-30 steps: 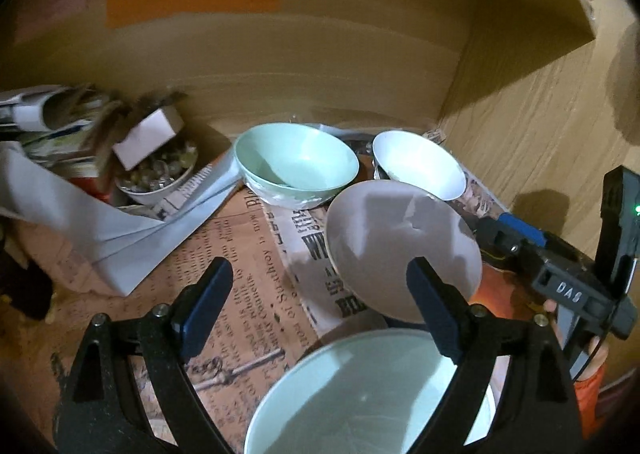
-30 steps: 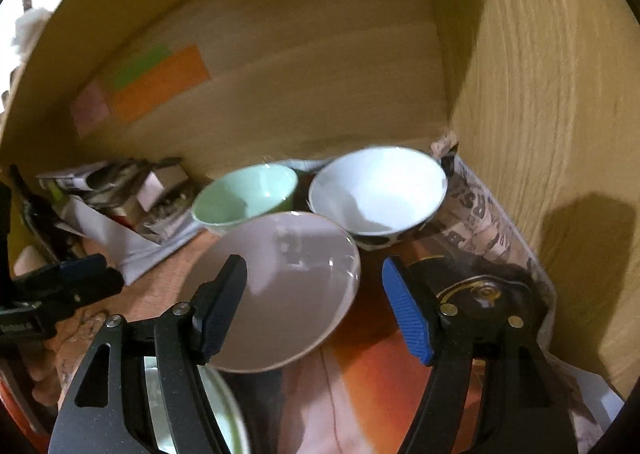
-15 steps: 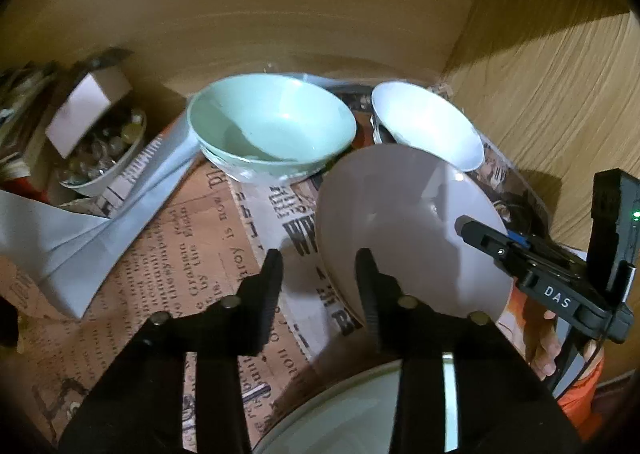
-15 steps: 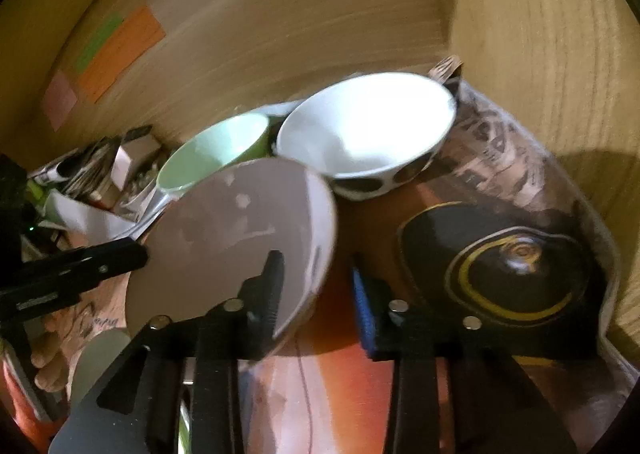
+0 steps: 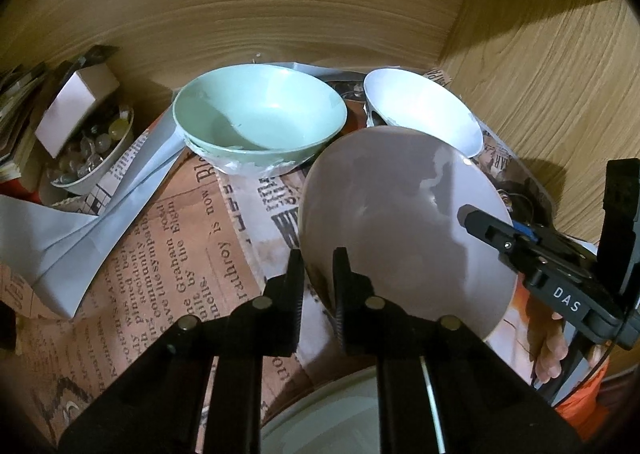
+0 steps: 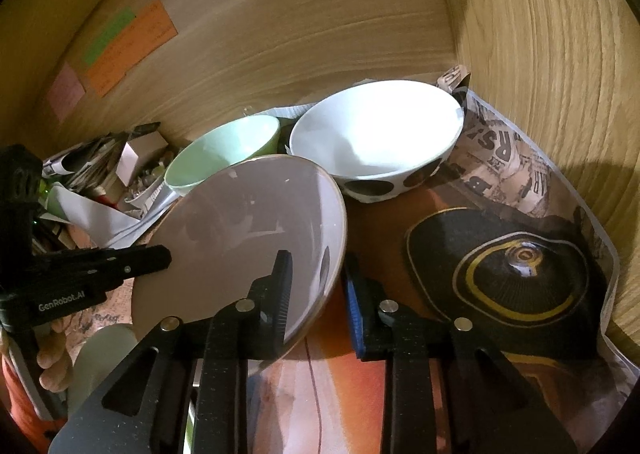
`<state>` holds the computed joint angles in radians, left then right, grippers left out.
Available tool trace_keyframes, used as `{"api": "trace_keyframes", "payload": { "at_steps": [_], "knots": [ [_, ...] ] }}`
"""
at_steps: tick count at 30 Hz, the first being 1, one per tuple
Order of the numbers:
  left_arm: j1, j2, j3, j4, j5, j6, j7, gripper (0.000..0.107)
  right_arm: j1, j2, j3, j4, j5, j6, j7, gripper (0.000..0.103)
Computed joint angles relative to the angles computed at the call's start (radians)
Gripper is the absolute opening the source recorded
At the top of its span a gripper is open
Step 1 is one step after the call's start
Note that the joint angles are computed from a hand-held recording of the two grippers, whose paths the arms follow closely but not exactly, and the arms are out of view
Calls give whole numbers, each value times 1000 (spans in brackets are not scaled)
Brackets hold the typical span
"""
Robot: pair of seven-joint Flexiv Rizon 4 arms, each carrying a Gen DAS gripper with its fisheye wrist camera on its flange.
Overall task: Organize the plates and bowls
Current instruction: 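Lift the pink-grey bowl and carry it toward the plate stack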
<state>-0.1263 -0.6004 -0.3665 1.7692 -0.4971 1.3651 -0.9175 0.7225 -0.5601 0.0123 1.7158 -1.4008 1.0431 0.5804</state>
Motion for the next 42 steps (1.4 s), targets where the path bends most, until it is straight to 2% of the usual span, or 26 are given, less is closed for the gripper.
{"api": "trace_keyframes", "payload": {
  "at_steps": [9, 12, 16, 22, 27, 32, 42],
  "knots": [
    [69, 42, -100, 82, -59, 86, 36, 13, 22, 19, 5, -3, -35, -59, 18, 23],
    [120, 59, -172, 123, -78, 134, 66, 13, 29, 34, 11, 0, -57, -84, 28, 23],
    [219, 80, -295, 186, -84, 193, 90, 13, 38, 49, 25, -1, -82, -121, 30, 23],
    [397, 103, -490, 289, -39, 287, 59, 13, 57, 58, 42, -13, -119, -168, 27, 23],
    [564, 111, -656, 380, 34, 369, 0, 13, 72, 50, 49, -37, -143, -180, 20, 23],
    [725, 112, -791, 464, 124, 437, -84, 13, 95, 26, 47, -78, -154, -171, -4, 23],
    [971, 122, -922, 591, 303, 514, -240, 13, 147, -44, 22, -173, -151, -113, -42, 23]
  ]
}}
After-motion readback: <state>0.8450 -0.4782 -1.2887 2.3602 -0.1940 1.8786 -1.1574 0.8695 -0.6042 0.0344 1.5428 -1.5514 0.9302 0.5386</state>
